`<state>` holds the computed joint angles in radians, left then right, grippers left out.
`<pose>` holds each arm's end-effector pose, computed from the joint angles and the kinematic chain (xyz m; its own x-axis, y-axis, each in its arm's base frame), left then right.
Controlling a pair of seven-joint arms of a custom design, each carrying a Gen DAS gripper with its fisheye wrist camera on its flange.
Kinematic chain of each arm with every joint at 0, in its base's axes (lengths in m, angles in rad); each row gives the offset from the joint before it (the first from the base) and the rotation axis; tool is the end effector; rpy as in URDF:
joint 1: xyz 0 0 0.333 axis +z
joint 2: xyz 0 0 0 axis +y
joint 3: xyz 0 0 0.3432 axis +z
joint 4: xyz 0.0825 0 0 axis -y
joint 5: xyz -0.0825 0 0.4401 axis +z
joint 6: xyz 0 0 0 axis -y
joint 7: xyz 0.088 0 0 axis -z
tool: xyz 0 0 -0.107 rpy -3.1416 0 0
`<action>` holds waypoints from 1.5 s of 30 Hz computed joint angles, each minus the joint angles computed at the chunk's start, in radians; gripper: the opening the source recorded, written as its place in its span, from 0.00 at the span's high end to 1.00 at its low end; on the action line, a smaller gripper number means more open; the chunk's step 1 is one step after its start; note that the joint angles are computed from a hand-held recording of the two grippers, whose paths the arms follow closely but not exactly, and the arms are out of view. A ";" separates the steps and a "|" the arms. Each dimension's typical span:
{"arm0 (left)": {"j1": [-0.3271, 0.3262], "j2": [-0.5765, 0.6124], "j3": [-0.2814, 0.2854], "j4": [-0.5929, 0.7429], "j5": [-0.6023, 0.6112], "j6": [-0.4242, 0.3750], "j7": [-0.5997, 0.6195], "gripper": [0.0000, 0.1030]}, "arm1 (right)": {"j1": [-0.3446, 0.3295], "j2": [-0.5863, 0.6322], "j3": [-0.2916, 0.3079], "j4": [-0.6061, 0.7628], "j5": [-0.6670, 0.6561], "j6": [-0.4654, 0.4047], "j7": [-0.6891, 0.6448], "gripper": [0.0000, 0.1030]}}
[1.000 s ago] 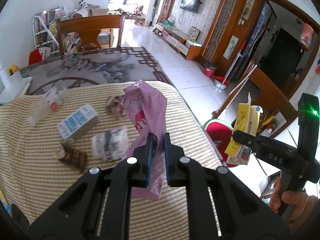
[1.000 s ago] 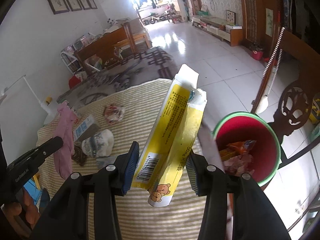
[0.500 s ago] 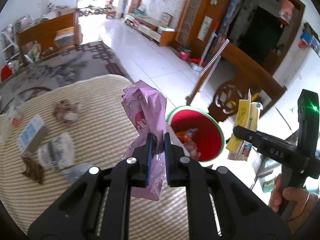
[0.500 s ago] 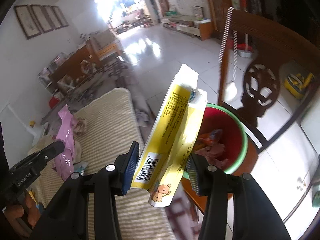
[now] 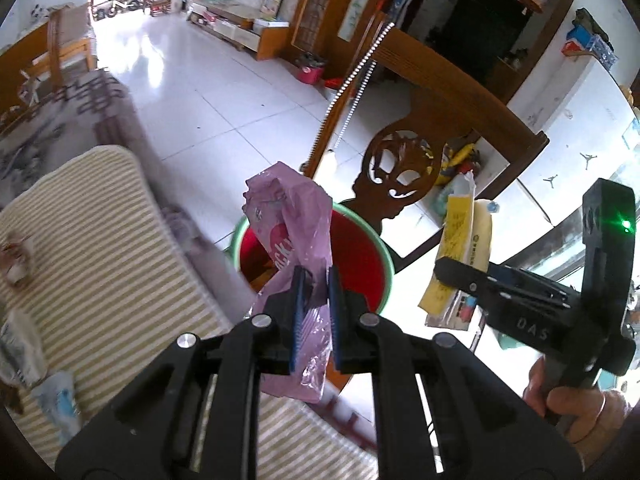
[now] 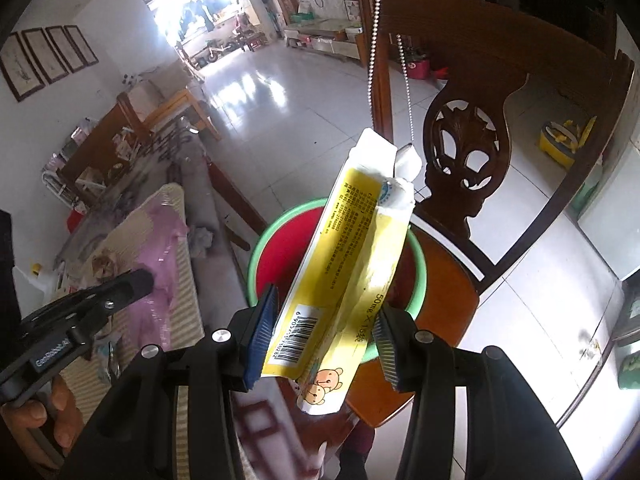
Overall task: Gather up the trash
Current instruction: 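Open both tools to drop the pink bag and juice box into the bucket, then move both tools back over the table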
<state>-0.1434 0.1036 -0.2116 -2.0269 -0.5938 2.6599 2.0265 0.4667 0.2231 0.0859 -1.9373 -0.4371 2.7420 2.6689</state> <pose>0.6268 -0.2119 0.4512 -0.4049 -0.8702 0.2807 -0.8126 0.2017 -0.5467 0.5873 0.3779 0.4300 -0.1113 -0.9536 -0.2797 -0.8181 0.2477 -0.5190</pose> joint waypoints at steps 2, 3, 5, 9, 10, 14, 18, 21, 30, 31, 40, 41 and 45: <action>-0.008 0.038 -0.003 0.042 0.024 -0.010 -0.015 0.90 | -0.008 0.000 -0.002 0.001 0.001 0.010 -0.016 0.56; -0.011 0.057 -0.005 0.064 0.037 -0.015 -0.025 0.90 | -0.012 0.001 -0.003 0.002 0.003 0.012 -0.025 0.56; -0.014 0.079 -0.007 0.088 0.057 -0.025 -0.041 0.81 | -0.023 0.006 -0.001 0.005 0.021 0.018 -0.049 0.56; -0.015 0.081 -0.018 0.080 0.065 0.051 -0.061 0.43 | -0.047 0.023 0.012 0.018 0.083 0.022 -0.118 0.56; -0.015 0.076 -0.019 0.076 0.067 0.056 -0.062 0.42 | -0.051 0.032 0.014 0.026 0.097 0.022 -0.137 0.55; -0.010 0.043 -0.015 0.043 0.069 0.065 -0.072 0.36 | -0.066 0.074 0.031 0.066 0.169 0.017 -0.213 0.52; -0.016 0.002 0.006 -0.011 0.130 0.094 -0.128 0.35 | -0.069 0.123 0.043 0.122 0.231 -0.002 -0.275 0.35; -0.010 -0.023 0.018 -0.041 0.162 0.102 -0.164 0.35 | -0.054 0.144 0.031 0.143 0.239 0.009 -0.265 0.24; 0.031 -0.091 0.056 -0.133 0.233 0.120 -0.265 0.33 | -0.042 0.197 0.063 0.218 0.314 -0.025 -0.331 0.24; 0.038 -0.099 0.060 -0.144 0.243 0.123 -0.271 0.33 | -0.036 0.203 0.064 0.229 0.316 -0.031 -0.333 0.24; 0.185 -0.137 0.140 -0.210 0.562 0.147 -0.435 0.32 | 0.037 0.223 0.043 0.272 0.285 -0.078 -0.269 0.24; 0.206 -0.129 0.150 -0.200 0.606 0.137 -0.444 0.32 | 0.047 0.224 0.039 0.274 0.276 -0.082 -0.252 0.24; 0.269 -0.071 0.189 -0.136 0.694 0.068 -0.405 0.32 | 0.086 0.232 0.032 0.288 0.246 -0.103 -0.171 0.24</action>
<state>0.1253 0.0323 -0.0227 -2.1628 0.1001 2.7275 1.6216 0.5527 0.4551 0.1175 -1.6495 -0.1907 2.6393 2.4980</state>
